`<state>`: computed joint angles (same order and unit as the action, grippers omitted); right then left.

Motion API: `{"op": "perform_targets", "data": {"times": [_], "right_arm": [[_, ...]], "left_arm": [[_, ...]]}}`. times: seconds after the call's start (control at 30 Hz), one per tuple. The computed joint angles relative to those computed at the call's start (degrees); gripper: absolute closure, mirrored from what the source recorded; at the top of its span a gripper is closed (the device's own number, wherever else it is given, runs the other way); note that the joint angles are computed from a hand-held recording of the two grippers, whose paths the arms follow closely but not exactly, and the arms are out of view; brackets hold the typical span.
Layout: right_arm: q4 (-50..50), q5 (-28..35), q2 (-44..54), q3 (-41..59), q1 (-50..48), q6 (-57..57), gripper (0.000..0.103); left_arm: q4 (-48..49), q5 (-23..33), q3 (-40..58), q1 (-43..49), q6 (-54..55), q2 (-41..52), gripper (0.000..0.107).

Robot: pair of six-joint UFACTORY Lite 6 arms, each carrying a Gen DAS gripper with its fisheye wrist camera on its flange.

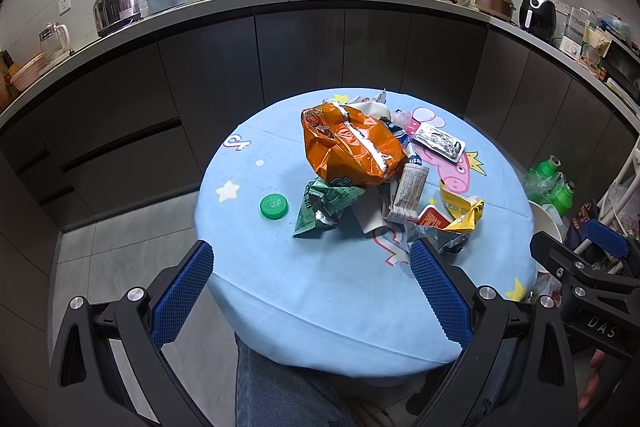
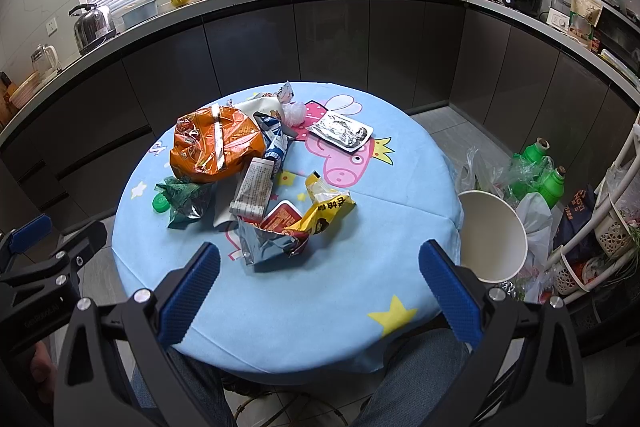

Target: Collect trash

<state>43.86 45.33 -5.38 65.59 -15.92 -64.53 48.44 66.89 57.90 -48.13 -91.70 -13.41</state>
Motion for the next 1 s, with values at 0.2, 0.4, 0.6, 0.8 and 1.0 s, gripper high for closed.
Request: {"op": "perform_targets", "data": {"times": [0.2, 0.4, 0.6, 0.8, 1.0], "right_arm": [[-0.10, 0.10, 0.04, 0.08, -0.06, -0.02, 0.003], [-0.11, 0.05, 0.10, 0.08, 0.00, 0.06, 0.003], [-0.36, -0.11, 0.20, 0.14, 0.21, 0.36, 0.003], [-0.57, -0.23, 0.05, -0.31, 0.35, 0.49, 0.003], [-0.91, -0.59, 1.23, 0.03, 0.86, 1.01, 0.003]], "left_arm": [[-0.21, 0.05, 0.23, 0.01, 0.17, 0.06, 0.013], [-0.19, 0.00, 0.21, 0.00, 0.16, 0.10, 0.013], [-0.27, 0.05, 0.25, -0.03, 0.19, 0.08, 0.013], [-0.77, -0.06, 0.65, 0.15, 0.50, 0.34, 0.013], [-1.67, -2.20, 0.49, 2.51, 2.07, 0.56, 0.013]]}}
